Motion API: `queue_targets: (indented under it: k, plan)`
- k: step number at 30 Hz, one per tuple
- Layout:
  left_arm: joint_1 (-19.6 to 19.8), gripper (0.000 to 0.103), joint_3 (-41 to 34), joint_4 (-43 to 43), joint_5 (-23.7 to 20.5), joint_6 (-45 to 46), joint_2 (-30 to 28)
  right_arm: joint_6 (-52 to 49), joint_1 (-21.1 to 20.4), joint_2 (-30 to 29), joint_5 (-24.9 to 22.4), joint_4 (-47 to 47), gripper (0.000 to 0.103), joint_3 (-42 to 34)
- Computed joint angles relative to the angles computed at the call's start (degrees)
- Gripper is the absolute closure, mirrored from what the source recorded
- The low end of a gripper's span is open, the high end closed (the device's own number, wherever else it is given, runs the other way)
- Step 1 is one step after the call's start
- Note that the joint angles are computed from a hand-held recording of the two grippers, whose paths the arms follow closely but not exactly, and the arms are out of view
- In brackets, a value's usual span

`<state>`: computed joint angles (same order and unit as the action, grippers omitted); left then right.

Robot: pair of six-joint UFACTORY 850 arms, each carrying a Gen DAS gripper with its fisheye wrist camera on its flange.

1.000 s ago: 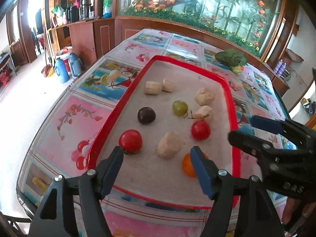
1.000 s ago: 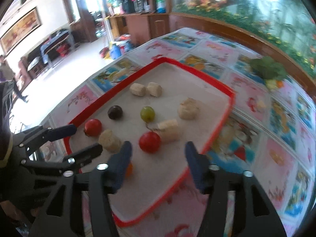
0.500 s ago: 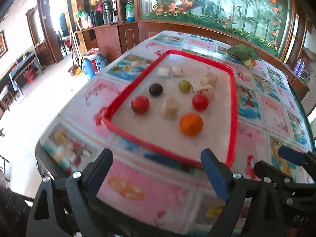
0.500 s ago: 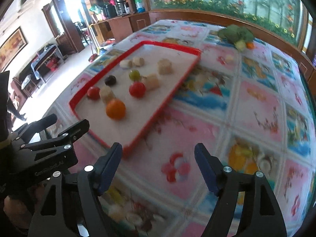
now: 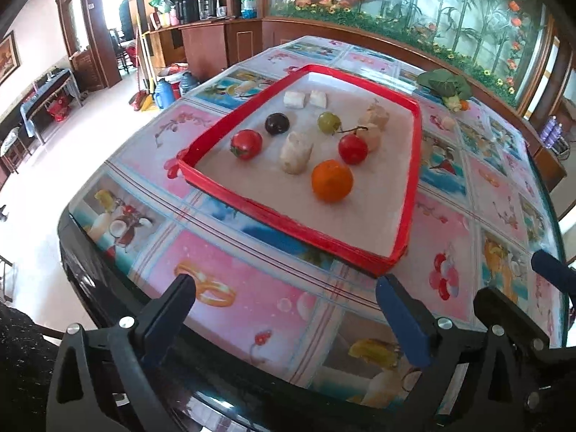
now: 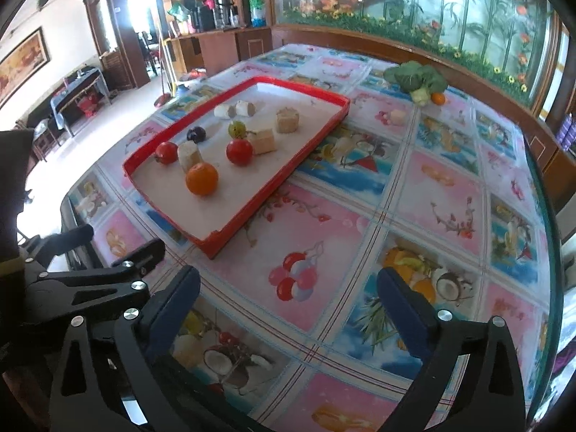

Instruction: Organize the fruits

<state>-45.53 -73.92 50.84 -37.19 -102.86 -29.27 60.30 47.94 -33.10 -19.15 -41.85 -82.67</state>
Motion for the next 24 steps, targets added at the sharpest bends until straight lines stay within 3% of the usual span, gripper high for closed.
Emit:
queue_targets:
  k: [7, 12, 17, 24]
  plan:
    - [0.11, 0.002, -0.25, -1.34, -0.99, -2.05, 0.10, 5.37, 0.78, -0.52, -3.32, -6.93, 0.000, -0.86]
    - [-1.22, 0.002, -2.37, -0.48, -7.61, 1.59, -1.08, 6.09, 0.75, -1.28, -6.32, -8.20, 0.000, -1.71]
    - [-1.45, 0.002, -2.01, 0.22, -7.88, 0.68, -0.69, 0.26, 0.15, -1.83, -5.06, -2.37, 0.000, -2.04]
    - [-1.05, 0.002, -1.32, 0.98, -6.54, -0.83, 0.13, -2.24, 0.45, -2.89, -7.38, -1.76, 0.000, -3.08]
